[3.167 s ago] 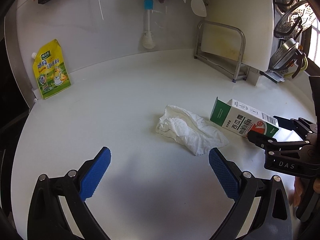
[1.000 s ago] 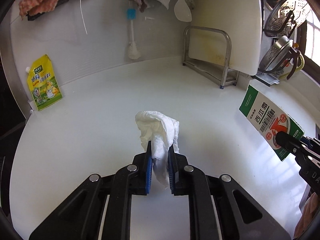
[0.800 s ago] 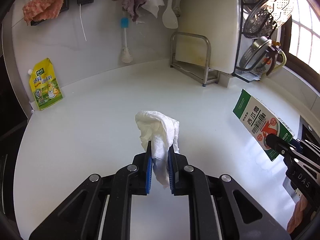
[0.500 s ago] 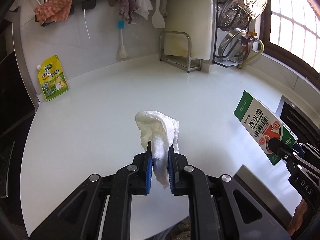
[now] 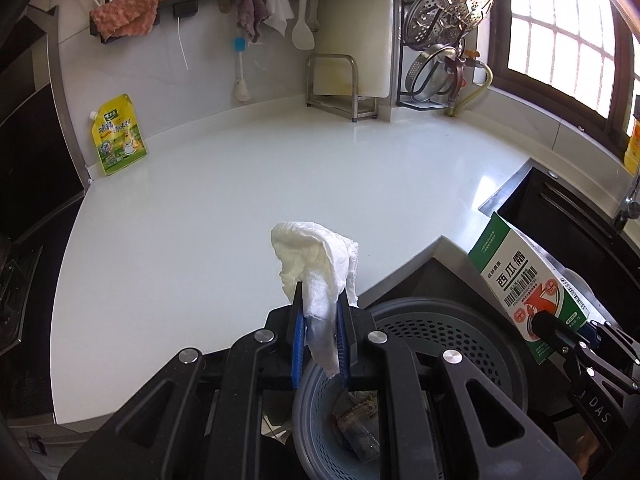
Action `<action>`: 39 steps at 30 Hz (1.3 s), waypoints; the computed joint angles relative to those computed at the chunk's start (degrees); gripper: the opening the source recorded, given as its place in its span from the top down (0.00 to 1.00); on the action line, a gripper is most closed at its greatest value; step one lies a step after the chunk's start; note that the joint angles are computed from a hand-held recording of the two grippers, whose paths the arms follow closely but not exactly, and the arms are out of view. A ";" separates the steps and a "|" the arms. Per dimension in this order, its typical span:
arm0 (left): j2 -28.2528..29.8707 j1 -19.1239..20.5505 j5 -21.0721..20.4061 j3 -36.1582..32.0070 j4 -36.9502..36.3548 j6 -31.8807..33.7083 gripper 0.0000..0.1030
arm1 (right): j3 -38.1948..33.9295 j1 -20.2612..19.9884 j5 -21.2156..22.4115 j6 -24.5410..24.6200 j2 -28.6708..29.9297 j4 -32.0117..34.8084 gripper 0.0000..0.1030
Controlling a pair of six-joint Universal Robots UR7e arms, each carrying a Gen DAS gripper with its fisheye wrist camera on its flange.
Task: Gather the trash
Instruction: 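Carry the carton and tissue over the basket with both tools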
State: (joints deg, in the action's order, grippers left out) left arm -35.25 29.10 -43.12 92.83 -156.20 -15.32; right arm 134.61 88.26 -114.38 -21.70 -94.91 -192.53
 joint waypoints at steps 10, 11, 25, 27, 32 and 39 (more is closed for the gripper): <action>-2.47 -1.45 -2.18 5.55 -1.39 -2.31 0.86 | 5.14 2.16 -2.39 0.42 -3.12 -2.37 0.75; -2.59 -1.57 -2.14 6.00 -1.54 -2.47 0.86 | 5.56 2.24 -2.55 0.42 -3.20 -2.84 0.75; -2.51 -2.78 -0.22 9.46 -3.52 -2.03 0.86 | 7.65 2.26 -2.44 0.90 -2.86 -4.10 0.75; -2.43 -2.75 -0.79 9.59 -3.27 -2.25 0.86 | 7.69 2.18 -2.48 0.88 -2.83 -3.86 0.75; -2.18 -2.46 -1.66 9.66 -1.95 -3.24 0.86 | 7.91 1.48 -2.04 0.93 -3.25 -2.78 0.75; -1.89 -1.64 -2.59 9.57 0.00 -4.77 0.86 | 7.67 0.91 -2.13 1.18 -3.02 -1.28 0.75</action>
State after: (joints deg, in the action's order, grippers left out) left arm -37.13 27.46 -45.71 102.40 -156.20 -20.09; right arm 142.28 89.17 -116.51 -20.51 -97.93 -193.80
